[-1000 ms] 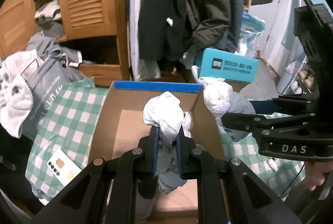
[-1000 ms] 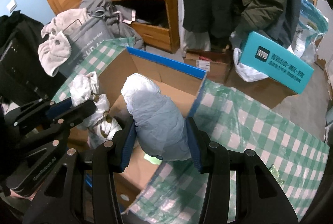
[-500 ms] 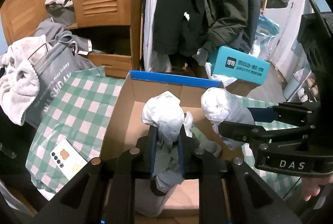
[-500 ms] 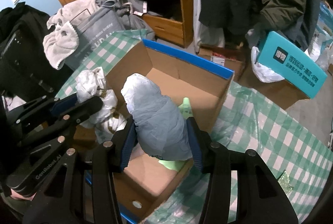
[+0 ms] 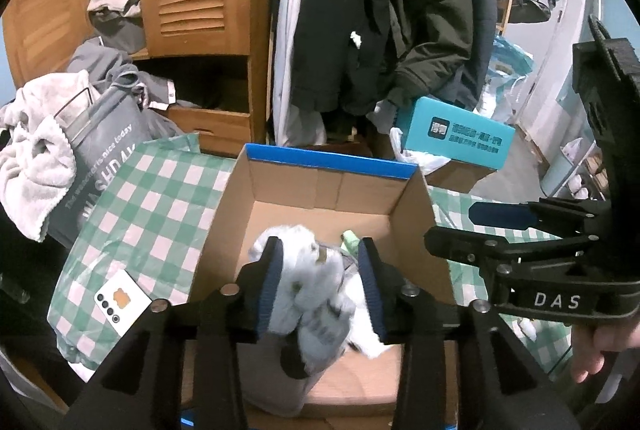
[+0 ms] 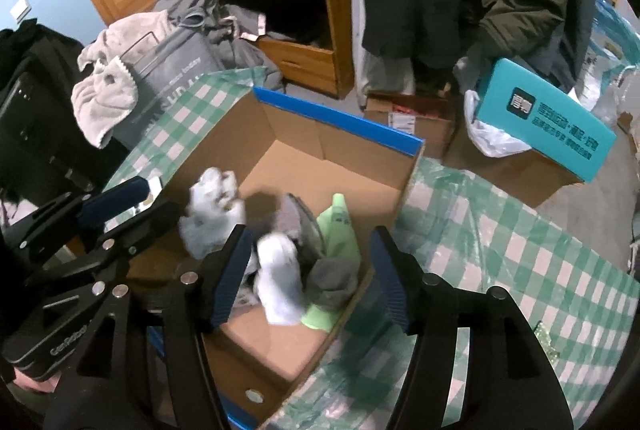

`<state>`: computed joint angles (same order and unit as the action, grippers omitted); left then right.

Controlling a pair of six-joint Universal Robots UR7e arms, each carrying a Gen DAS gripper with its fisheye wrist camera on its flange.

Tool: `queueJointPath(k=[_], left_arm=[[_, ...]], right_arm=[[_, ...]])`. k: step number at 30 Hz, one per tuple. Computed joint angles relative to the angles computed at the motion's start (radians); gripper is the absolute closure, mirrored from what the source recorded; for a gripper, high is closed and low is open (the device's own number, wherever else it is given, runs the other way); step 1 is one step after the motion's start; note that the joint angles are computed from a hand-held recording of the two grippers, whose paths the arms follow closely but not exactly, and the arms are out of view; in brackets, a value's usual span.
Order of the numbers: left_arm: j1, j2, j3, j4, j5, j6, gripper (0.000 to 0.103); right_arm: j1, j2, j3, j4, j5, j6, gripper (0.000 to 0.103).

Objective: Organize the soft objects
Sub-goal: 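Lower both white items into the box and open both tools, then move both tools back over the table toward the green knit pad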

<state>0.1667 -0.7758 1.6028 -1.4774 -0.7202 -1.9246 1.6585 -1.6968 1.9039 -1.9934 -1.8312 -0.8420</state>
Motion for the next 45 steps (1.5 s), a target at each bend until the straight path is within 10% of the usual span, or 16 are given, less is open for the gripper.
queueJointPath(k=[45], left_arm=[[0.065, 0.337, -0.327, -0.327, -0.024, 0.531, 0.052]], right_arm=[[-0.317, -0.048, -0.181, -0.064, -0.013, -0.053, 0.040]])
